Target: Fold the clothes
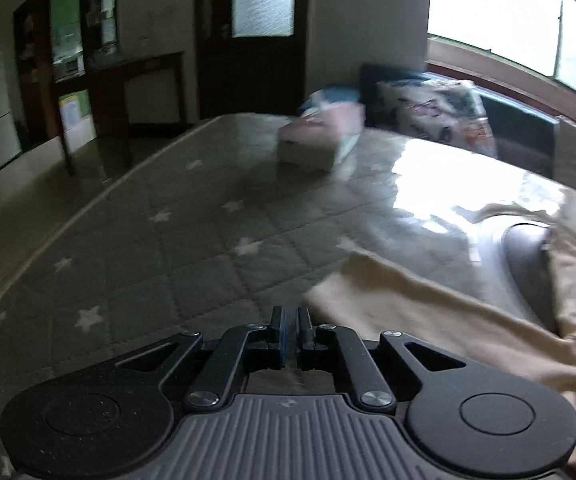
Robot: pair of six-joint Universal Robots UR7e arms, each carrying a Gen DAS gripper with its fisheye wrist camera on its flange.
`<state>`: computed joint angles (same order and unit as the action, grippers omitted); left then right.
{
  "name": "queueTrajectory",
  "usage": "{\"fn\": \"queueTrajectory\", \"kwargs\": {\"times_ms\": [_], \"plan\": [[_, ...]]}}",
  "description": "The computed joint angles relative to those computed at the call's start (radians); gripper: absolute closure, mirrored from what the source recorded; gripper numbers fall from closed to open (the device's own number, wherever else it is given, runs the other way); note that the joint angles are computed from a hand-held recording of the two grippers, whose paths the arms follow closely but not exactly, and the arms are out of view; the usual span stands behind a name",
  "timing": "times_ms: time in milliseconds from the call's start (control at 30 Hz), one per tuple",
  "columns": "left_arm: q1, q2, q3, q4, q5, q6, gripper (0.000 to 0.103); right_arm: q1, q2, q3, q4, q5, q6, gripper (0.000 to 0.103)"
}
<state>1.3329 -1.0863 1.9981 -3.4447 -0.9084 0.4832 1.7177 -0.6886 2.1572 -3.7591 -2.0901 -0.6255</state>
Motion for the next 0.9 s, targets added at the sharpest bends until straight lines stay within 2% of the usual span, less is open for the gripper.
{"fn": "queueTrajectory", "kwargs": {"times_ms": [167,267,667,800,900], "plan": [[-0.018,0.004,0.007,0.076,-0.070,0.025,0.097,-0.001,0.001,-0.008,0.008,0.000,0.003,0.044],[-0.019,0.048,-0.036,0.101,-0.069,0.052,0.097,-0.002,0.002,-0.011,0.010,0.000,0.004,0.044],[-0.001,0.214,-0.230,0.068,-0.047,0.243,0.096,-0.003,-0.003,-0.019,0.032,0.000,-0.004,0.040],[0.000,0.223,-0.258,0.096,-0.043,0.230,0.095,0.017,-0.014,-0.017,0.048,0.031,-0.025,0.040],[-0.007,0.216,-0.229,0.034,-0.032,0.247,0.090,0.037,-0.035,-0.012,0.099,0.123,-0.047,0.040]]}}
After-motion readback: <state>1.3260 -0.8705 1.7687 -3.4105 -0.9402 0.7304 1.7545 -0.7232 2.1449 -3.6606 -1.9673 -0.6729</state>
